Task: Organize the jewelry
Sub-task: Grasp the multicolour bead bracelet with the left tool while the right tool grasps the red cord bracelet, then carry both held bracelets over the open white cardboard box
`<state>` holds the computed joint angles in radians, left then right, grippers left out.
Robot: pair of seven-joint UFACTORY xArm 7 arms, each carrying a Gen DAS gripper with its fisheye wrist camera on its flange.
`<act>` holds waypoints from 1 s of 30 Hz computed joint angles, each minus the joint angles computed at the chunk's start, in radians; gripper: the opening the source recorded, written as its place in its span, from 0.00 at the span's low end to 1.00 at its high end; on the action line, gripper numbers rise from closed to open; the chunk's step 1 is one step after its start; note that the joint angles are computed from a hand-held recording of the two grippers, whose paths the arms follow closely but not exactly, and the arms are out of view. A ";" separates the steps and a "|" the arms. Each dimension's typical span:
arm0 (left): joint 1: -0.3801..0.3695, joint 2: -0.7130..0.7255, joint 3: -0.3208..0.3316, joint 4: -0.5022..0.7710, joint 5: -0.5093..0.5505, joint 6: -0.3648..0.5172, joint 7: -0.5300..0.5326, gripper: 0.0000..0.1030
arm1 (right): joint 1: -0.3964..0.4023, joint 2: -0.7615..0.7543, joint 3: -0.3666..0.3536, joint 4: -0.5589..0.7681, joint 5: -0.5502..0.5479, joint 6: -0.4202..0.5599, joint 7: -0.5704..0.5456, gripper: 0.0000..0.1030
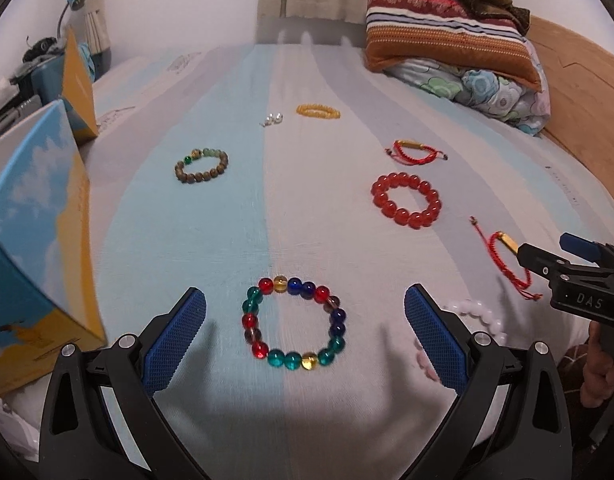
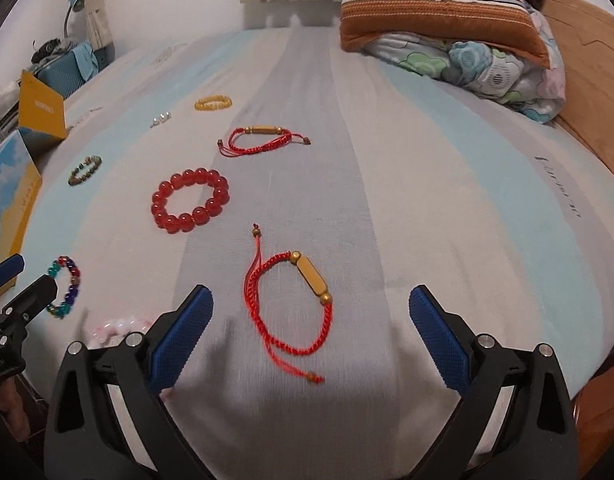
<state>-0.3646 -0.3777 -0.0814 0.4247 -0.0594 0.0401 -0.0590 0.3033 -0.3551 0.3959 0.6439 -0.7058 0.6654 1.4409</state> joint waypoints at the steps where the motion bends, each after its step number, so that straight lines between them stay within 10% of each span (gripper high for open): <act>1: -0.002 0.014 0.005 0.004 0.000 -0.007 0.004 0.94 | -0.009 0.022 0.000 0.008 -0.014 -0.007 0.001 0.90; 8: -0.093 0.096 0.107 0.039 -0.074 -0.025 0.071 0.88 | -0.003 0.114 -0.033 0.025 -0.068 -0.053 0.011 0.80; 14: -0.046 0.118 0.058 0.040 -0.081 -0.022 0.079 0.78 | 0.013 0.114 -0.052 0.008 -0.101 -0.096 0.036 0.63; 20: 0.059 0.100 -0.036 0.026 0.005 -0.017 0.021 0.50 | 0.010 0.108 -0.051 -0.001 -0.128 -0.113 0.066 0.38; 24: -0.014 0.083 0.030 0.019 -0.019 -0.003 0.059 0.18 | 0.004 0.100 -0.049 -0.007 -0.137 -0.115 0.082 0.25; 30: -0.074 0.061 0.080 0.015 -0.088 0.015 0.118 0.09 | -0.008 0.076 -0.044 -0.024 -0.148 -0.130 0.111 0.14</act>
